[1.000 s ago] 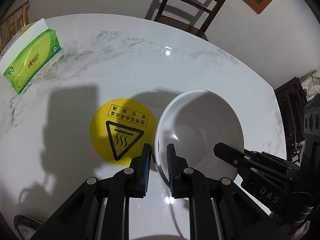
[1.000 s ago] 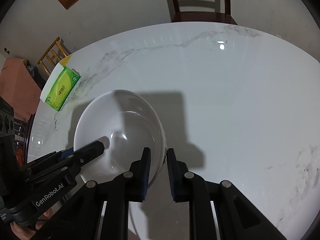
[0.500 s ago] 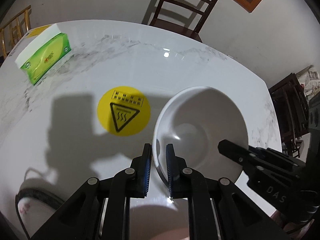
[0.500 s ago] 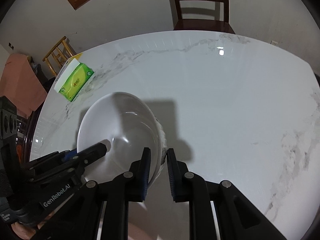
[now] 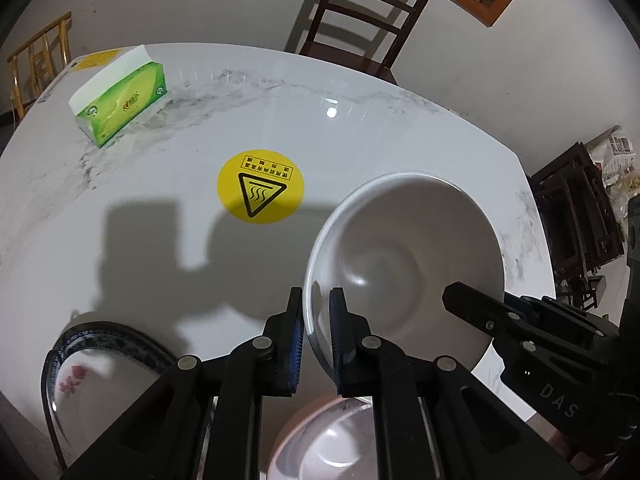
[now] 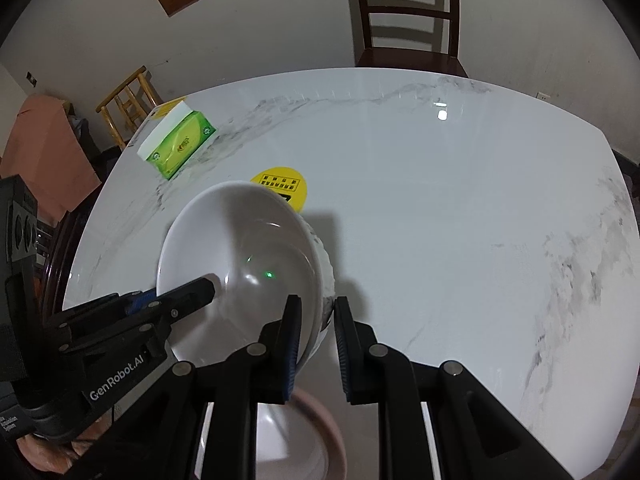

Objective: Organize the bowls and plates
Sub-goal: 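Lift the 'Rabbit' bowl and carry it over the pink bowl, then lower the 'Rabbit' bowl into the 'Dog' bowl inside the pink bowl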

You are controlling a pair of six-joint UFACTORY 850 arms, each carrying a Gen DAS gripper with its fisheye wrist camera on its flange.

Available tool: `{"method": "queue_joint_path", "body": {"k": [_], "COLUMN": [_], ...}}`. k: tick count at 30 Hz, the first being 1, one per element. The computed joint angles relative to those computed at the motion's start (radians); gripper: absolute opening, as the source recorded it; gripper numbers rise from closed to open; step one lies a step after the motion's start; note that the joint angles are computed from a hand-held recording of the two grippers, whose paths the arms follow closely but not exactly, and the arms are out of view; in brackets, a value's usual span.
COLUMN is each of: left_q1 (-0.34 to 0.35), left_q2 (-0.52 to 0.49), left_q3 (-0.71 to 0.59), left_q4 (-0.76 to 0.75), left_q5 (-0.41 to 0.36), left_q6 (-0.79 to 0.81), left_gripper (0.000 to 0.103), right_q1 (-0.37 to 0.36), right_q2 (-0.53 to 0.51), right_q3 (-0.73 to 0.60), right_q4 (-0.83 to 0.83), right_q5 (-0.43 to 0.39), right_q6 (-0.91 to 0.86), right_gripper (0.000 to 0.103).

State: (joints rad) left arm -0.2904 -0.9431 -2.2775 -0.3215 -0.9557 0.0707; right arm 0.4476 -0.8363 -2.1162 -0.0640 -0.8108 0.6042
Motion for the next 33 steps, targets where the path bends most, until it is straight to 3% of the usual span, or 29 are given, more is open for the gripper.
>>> {"method": "queue_joint_path", "body": {"k": [4,14,33], "left_q1": [-0.001,0.007,0.009], "left_q2": [0.061,0.132,0.34], "left_q3": [0.081,0.181,0.485], "left_q4": [0.004,-0.004,-0.004], "left_q5": [0.045,0.068,0.155], "left_q6": [0.03,0.055,0.086], "left_gripper": [0.009,0.009,0.009], "right_q1": [0.012,0.039,0.104], "right_q2": [0.034,0.072,0.21], "right_q3": [0.044,0.092,0.3], "right_q4": [-0.008,-0.028,-0.046], "right_q5": [0.016,0.021,0.082], "right_q6": [0.021,0.057,0.125], "right_gripper": [0.017,0.017,0.017]}}
